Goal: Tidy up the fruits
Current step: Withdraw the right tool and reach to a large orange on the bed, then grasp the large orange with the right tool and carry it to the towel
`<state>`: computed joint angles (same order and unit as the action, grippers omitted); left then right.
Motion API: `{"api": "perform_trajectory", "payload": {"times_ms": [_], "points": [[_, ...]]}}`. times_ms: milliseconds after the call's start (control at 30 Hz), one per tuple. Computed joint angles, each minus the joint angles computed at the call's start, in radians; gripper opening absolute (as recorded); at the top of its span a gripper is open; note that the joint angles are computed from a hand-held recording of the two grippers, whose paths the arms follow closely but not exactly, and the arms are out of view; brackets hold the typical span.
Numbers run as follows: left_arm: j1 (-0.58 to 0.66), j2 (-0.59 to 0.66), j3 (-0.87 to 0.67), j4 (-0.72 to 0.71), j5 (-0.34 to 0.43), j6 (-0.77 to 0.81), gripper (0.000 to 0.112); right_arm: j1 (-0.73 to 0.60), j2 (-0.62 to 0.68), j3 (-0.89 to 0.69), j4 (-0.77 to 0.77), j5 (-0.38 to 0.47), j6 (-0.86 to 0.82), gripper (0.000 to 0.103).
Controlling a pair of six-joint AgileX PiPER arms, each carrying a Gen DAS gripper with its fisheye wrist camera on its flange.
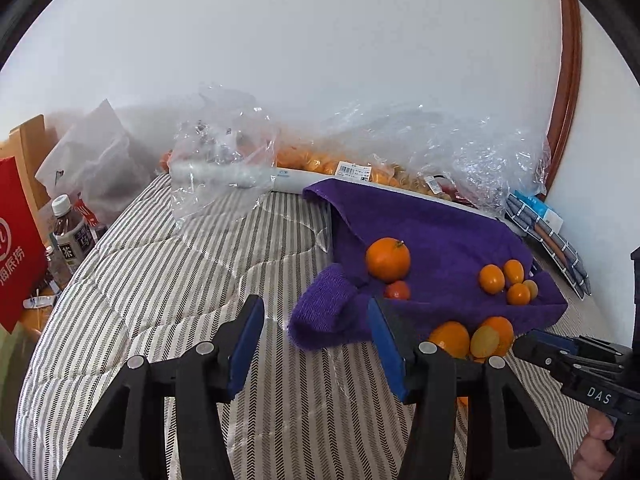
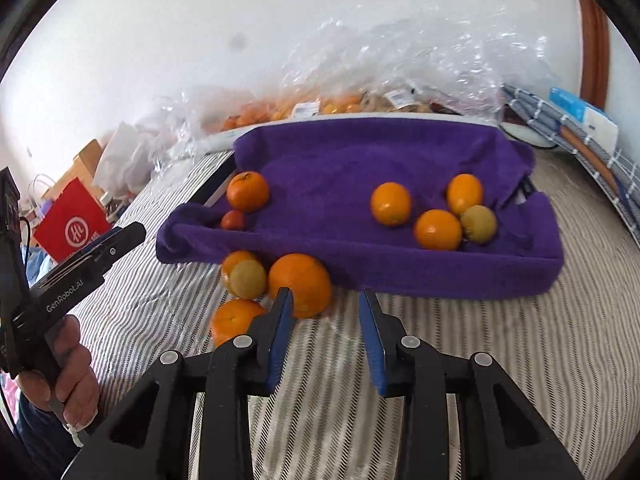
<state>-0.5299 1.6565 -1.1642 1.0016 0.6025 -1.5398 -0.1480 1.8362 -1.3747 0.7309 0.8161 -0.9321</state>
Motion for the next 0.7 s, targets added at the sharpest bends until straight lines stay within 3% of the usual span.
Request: {"api": "perform_trajectory", "payload": {"times_ms": [200, 433, 500, 567, 700], "points": [[0.013, 0.023, -0.032, -0.077, 0.001, 0.069, 0.052, 0.031, 0.075, -0.080, -0.019, 0.049, 0.032, 0.039], [0.070, 0.005, -0.008, -0.193, -0.077, 0.130, 0.052, 0.063, 0.125, -0.130, -0.020, 0.067, 0.057, 0.044], [0.073, 0.006, -0.008, -0.200, -0.081, 0.135, 0.052, 0.068, 0.134, -0.138, -0.021, 0.072, 0.065, 0.044], [0.072, 0.007, -0.008, -0.196, -0.082, 0.140, 0.052, 0.058, 0.132, -0.134, -0.001, 0.085, 0.043, 0.034], [0.063, 0.015, -0.017, -0.212, -0.092, 0.190, 0.052, 0.027, 0.079, -0.071, 0.001, 0.042, 0.000, 0.034]]}}
